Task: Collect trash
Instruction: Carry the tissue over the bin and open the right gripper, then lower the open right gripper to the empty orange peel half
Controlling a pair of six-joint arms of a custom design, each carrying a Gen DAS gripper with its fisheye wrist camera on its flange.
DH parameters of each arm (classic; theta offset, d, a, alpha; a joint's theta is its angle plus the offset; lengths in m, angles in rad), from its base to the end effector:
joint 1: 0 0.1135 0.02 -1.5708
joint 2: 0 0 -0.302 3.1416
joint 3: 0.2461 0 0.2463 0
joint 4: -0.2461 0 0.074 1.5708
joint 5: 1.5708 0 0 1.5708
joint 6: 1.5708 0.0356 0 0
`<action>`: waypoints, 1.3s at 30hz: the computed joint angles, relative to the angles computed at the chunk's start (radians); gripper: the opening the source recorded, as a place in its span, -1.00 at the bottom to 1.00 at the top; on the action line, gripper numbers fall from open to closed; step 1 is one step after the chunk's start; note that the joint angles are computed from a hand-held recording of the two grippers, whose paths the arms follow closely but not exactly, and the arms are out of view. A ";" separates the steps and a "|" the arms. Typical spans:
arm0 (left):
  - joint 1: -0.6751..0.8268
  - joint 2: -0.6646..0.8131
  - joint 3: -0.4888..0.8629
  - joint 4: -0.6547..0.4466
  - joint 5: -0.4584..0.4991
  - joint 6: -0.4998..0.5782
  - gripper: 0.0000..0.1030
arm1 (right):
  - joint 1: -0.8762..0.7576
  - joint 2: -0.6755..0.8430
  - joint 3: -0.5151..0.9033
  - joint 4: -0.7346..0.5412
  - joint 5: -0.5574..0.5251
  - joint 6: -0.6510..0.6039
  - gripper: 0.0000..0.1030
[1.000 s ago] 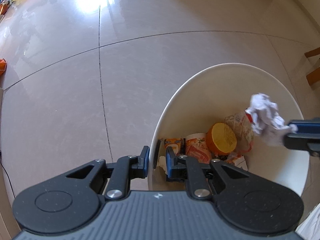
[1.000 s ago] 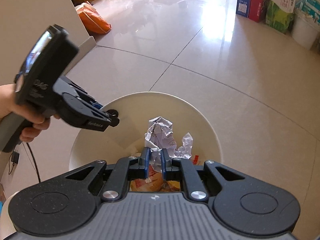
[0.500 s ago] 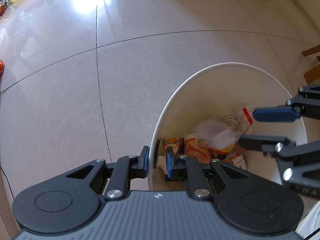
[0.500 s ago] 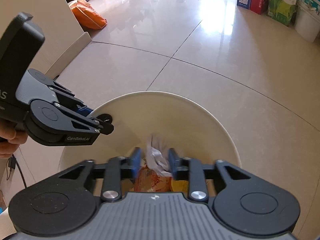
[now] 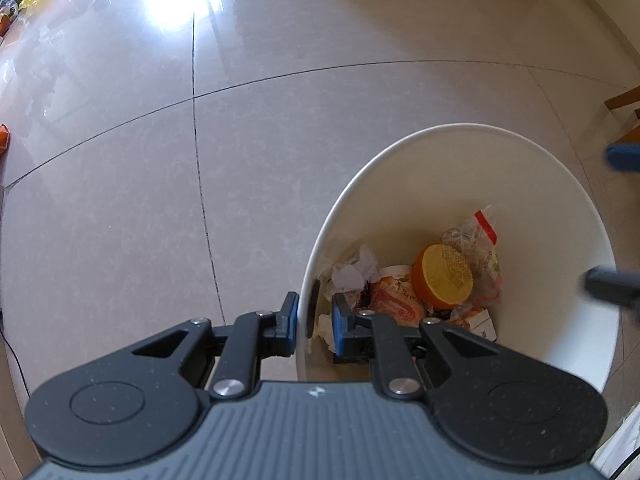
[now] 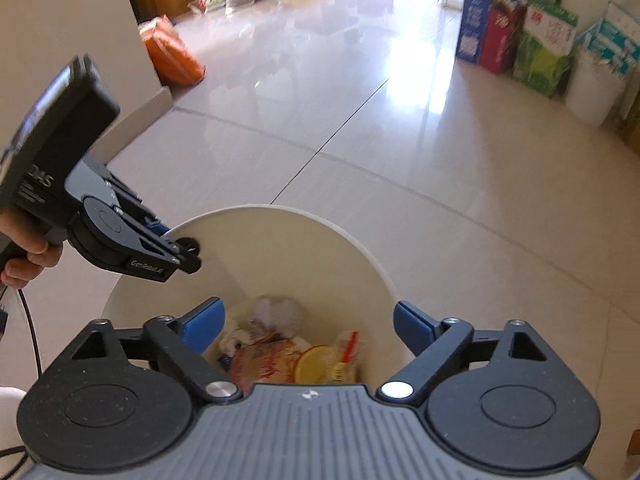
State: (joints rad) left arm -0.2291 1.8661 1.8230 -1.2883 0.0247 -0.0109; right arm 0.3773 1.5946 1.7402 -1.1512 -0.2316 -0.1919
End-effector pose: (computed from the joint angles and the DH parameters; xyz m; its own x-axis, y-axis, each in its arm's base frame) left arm 0.3651 -0.0860 0.3456 -0.9486 0.2100 -0.2368 0.2224 0.9746 -0.0266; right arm 0.2880 0.1229 0.4177 -0.6805 -0.4693 -0.5627 -0.6139 0.7844 0.0881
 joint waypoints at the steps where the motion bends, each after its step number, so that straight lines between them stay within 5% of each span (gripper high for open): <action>1: 0.000 -0.001 -0.001 0.001 0.000 -0.001 -0.71 | -0.019 -0.016 -0.007 0.005 -0.005 -0.006 0.88; 10: -0.013 0.003 0.003 -0.003 -0.017 -0.011 -0.71 | -0.233 -0.154 -0.129 0.095 -0.028 -0.047 1.00; 19: -0.013 -0.002 -0.005 0.002 -0.019 -0.018 -0.71 | -0.468 -0.236 -0.487 0.331 0.000 -0.020 1.00; 30: -0.009 0.002 0.006 -0.008 -0.015 -0.021 -0.71 | -0.559 -0.124 -0.924 0.694 0.113 0.141 1.00; 39: -0.012 0.004 0.007 -0.009 -0.017 -0.033 -0.71 | -0.561 0.039 -1.088 0.958 0.162 0.250 1.00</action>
